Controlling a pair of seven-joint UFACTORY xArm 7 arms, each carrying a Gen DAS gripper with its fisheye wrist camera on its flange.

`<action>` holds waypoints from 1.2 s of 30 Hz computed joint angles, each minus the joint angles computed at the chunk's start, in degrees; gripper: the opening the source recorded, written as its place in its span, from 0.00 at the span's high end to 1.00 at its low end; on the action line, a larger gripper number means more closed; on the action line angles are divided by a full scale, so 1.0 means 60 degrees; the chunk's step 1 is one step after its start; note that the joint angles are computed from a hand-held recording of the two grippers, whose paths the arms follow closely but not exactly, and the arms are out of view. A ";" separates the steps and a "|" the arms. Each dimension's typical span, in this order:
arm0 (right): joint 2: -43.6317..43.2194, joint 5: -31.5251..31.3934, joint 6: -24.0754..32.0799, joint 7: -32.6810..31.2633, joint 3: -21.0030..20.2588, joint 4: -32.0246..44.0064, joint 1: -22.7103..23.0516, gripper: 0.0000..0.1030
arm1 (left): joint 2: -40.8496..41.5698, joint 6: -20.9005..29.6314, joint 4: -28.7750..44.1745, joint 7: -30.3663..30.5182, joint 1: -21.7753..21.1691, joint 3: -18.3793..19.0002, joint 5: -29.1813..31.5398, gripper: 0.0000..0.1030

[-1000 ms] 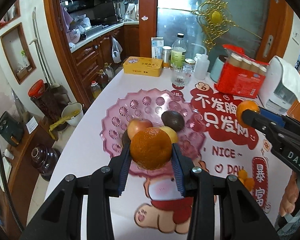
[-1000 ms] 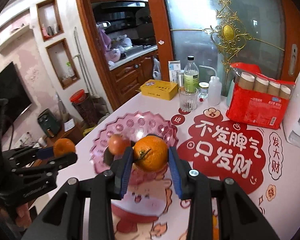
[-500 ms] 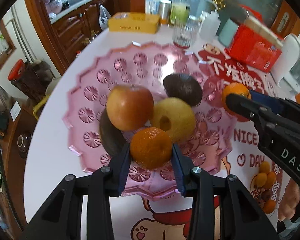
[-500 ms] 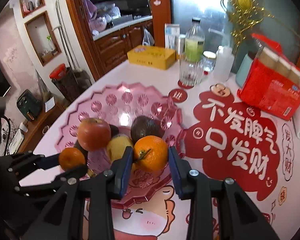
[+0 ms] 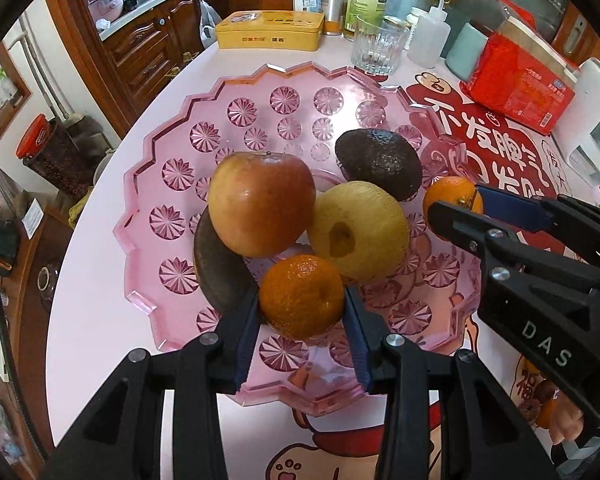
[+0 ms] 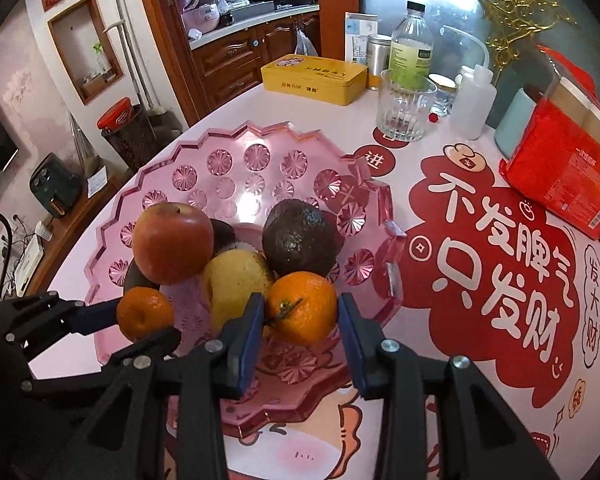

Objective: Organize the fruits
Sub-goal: 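Open both tools to drop the mandarins into the bowl, then move both tools back toward the remaining mandarins and dates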

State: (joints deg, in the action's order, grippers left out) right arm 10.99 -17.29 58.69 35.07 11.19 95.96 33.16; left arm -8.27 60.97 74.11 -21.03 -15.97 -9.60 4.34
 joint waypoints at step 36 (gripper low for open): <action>-0.1246 -0.0227 0.0064 0.0442 0.0456 -0.0847 0.0014 0.51 | -0.1916 0.0840 -0.0675 -0.1063 0.0353 -0.0410 0.0948 0.16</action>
